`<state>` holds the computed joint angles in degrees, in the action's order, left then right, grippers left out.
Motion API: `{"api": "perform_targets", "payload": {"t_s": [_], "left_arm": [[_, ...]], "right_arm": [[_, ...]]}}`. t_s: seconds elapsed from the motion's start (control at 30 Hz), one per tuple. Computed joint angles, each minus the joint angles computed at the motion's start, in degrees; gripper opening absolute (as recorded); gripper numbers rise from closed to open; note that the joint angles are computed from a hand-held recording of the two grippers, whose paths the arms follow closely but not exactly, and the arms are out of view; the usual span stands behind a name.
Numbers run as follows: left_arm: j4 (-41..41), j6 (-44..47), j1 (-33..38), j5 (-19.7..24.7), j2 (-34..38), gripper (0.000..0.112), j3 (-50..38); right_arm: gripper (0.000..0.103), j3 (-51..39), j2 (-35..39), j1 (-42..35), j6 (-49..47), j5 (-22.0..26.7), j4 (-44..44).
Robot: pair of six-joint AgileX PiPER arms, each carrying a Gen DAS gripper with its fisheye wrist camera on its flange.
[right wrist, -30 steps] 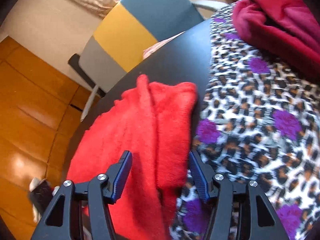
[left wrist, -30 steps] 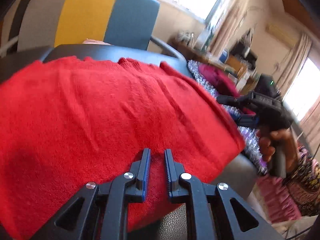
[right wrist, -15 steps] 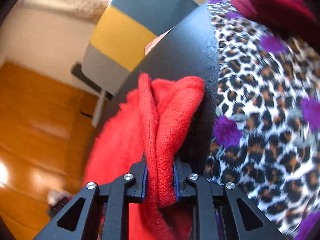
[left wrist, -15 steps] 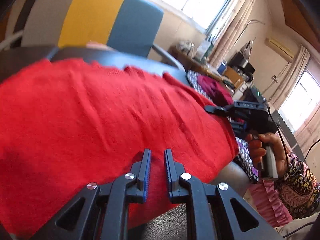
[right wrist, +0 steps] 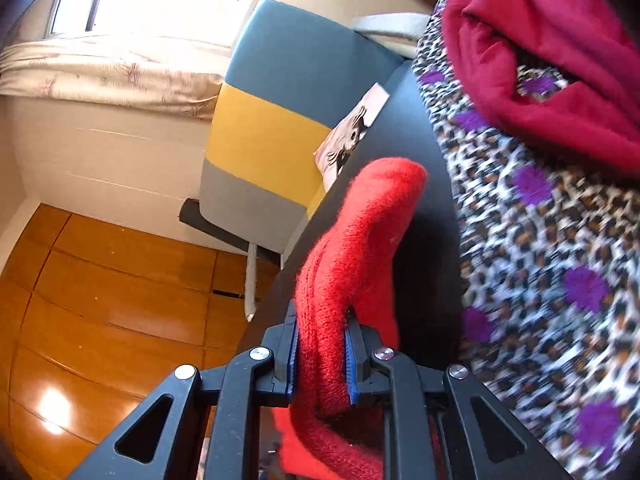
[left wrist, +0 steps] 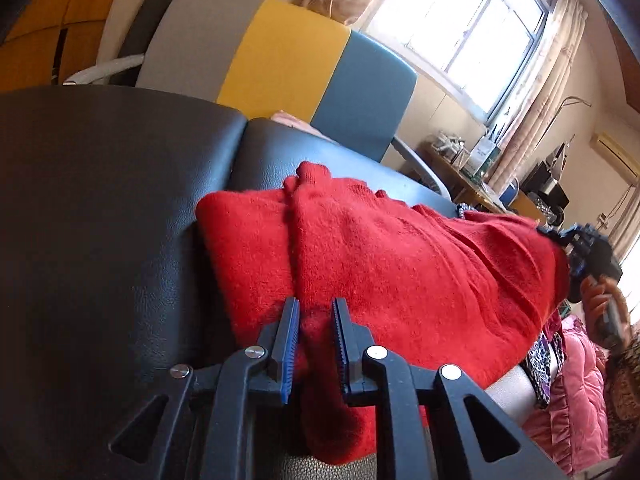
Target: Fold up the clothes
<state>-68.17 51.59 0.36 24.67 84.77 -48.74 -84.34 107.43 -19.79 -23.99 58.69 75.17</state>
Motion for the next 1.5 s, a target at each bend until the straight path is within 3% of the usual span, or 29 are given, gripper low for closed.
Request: {"api": "perform_targets", "payload": {"t_s": [0.23,0.37,0.5,0.63,0.7,0.73,0.77,0.8,0.9,0.97,1.0,1.07,1.13,1.27,1.37,1.5], "left_arm": [[-6.32,5.16,0.48,0.4,1.12,0.016,0.95],[-13.53,12.41,2.1,2.61,1.76,0.016,2.16],[-15.74,13.32,4.12,5.78,2.8,0.016,2.11],[-17.76,15.96,3.77,5.16,2.54,0.017,2.96],[-19.43,17.66,4.11,5.73,2.58,0.017,3.44],[-20.34,18.53,4.48,6.38,2.7,0.017,3.65],[-21.64,19.54,5.15,7.5,2.9,0.017,3.98],[-23.02,20.45,6.03,9.0,3.17,0.017,4.36],[-26.76,21.74,10.0,15.77,4.5,0.016,5.72],[-28.55,21.14,13.22,21.1,5.64,0.016,6.68],[-28.91,20.65,14.35,22.85,6.04,0.016,6.98],[-29.8,18.71,16.98,27.04,6.91,0.017,7.78],[-30.35,17.28,18.24,28.93,6.45,0.021,8.49],[-29.76,14.14,20.01,33.1,4.83,0.025,8.7],[-28.68,11.23,21.84,39.91,4.64,0.033,8.34],[-24.69,4.6,22.33,44.02,5.51,0.044,7.15]], "right_arm": [[0.018,-14.86,0.3,18.31,10.26,-5.62,-11.81],[0.018,-29.48,8.25,31.14,18.19,-5.69,-23.61],[0.018,-40.05,16.47,41.05,25.72,-3.97,-38.84],[0.024,-38.97,19.9,47.5,29.58,-5.39,-49.23],[0.033,-35.13,18.26,48.0,26.12,-8.01,-46.84],[0.045,-33.59,17.07,47.89,23.21,-8.39,-44.69],[0.051,-30.94,14.98,47.48,19.65,-9.03,-41.87],[0.051,-28.23,12.71,46.95,15.91,-9.48,-38.82],[0.051,-13.67,2.08,44.15,-1.28,-16.19,-24.29],[0.049,-6.09,-4.18,42.11,-7.53,-19.83,-19.06],[0.049,-2.94,-6.59,41.28,-7.37,-21.72,-19.88],[0.031,0.86,-8.86,40.48,-0.89,-24.2,-27.82],[0.022,3.63,-9.69,39.82,5.3,-24.87,-34.97],[0.021,5.71,-7.19,41.16,2.48,-22.88,-32.71],[0.022,3.9,-3.91,45.78,0.42,-21.76,-34.47],[0.03,4.22,-3.41,51.78,0.74,-27.61,-42.43]]}}
